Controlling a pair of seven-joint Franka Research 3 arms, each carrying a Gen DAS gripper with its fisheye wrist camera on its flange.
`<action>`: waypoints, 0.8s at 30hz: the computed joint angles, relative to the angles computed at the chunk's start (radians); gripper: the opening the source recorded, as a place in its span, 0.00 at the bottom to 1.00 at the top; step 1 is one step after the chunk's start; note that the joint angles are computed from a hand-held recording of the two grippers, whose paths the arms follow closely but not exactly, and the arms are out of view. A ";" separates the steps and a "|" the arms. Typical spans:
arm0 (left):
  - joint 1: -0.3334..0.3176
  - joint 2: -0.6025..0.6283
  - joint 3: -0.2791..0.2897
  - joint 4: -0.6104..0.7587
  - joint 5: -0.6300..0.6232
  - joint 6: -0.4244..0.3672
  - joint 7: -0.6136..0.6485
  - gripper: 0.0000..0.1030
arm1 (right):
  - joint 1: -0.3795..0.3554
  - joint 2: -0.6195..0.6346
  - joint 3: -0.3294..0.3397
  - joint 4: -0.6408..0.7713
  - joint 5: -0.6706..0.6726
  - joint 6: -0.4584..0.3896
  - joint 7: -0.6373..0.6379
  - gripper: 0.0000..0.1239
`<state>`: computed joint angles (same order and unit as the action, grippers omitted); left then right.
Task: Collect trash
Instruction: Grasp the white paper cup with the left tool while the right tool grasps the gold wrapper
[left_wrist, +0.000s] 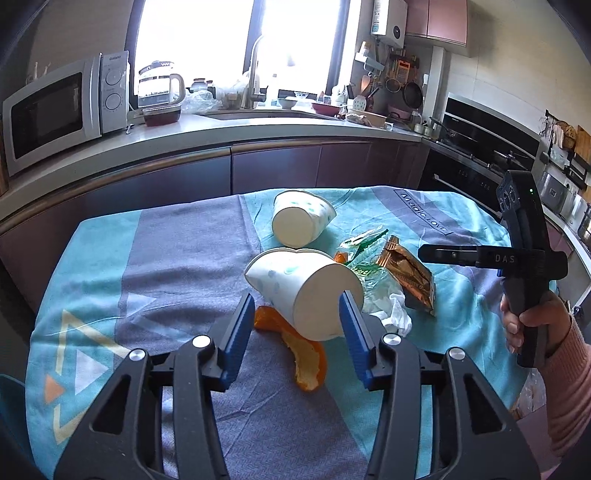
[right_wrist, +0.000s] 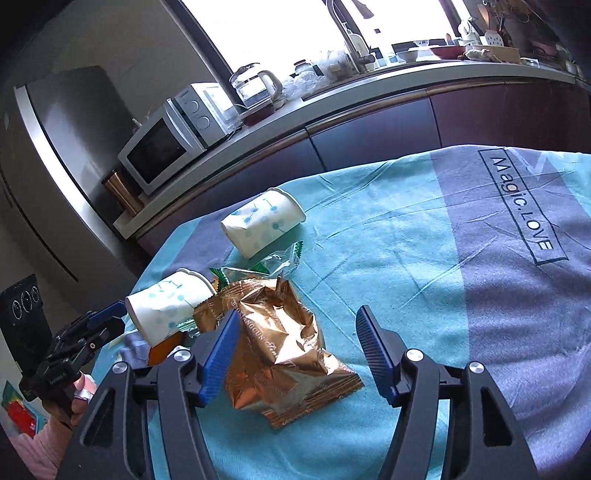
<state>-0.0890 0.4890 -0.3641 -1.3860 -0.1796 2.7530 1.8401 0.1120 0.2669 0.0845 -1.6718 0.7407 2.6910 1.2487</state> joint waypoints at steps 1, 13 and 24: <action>-0.003 0.008 0.002 0.010 0.003 -0.005 -0.003 0.44 | -0.006 0.010 0.003 0.014 0.007 -0.020 -0.009 0.51; 0.025 0.024 -0.030 0.016 -0.057 -0.033 0.032 0.06 | -0.042 0.021 0.028 0.039 0.151 -0.182 -0.156 0.42; 0.087 -0.106 -0.069 -0.158 -0.172 0.075 0.125 0.05 | -0.007 -0.100 0.013 -0.101 0.302 -0.083 -0.259 0.33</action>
<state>-0.0023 0.3827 -0.4334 -1.5437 -0.3516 2.8276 1.9653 0.1050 0.1669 0.0978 -1.7729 1.0429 2.6079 0.9896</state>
